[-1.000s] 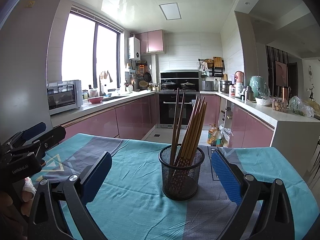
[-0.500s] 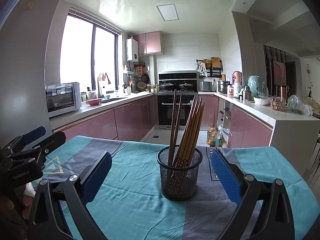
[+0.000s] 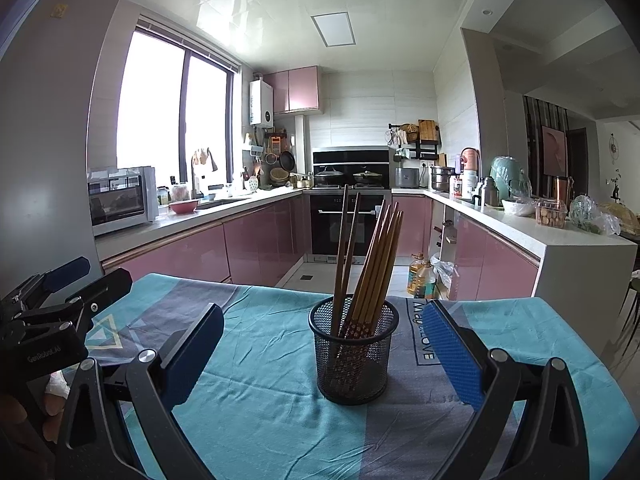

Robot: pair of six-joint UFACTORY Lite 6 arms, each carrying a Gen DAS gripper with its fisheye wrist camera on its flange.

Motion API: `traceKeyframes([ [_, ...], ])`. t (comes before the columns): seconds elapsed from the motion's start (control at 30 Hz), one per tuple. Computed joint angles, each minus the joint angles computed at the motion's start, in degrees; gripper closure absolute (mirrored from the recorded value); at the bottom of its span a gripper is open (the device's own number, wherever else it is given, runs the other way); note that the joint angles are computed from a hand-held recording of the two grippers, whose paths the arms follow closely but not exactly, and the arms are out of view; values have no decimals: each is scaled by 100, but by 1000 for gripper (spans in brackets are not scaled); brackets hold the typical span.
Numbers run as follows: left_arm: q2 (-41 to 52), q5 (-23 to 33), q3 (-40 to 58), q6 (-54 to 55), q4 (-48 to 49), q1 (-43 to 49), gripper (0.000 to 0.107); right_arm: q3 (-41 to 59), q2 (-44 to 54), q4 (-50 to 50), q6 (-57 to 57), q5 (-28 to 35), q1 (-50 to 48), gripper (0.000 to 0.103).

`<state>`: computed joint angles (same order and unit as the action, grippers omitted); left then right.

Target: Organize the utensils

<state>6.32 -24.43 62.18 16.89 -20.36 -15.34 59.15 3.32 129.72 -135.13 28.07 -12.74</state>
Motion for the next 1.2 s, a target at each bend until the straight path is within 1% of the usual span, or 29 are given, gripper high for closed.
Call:
traceKeyframes([
  [0.27, -28, -5, -63, 1, -13, -1, 10, -29, -30, 63, -59, -21, -10, 7],
  [0.77, -30, -42, -113, 263, -360, -119, 10, -82, -93, 122, -109, -40, -8, 7],
  [1.2, 17, 80, 38, 556, -706, -175, 10, 12, 11, 103, -78, -82, 56, 7],
])
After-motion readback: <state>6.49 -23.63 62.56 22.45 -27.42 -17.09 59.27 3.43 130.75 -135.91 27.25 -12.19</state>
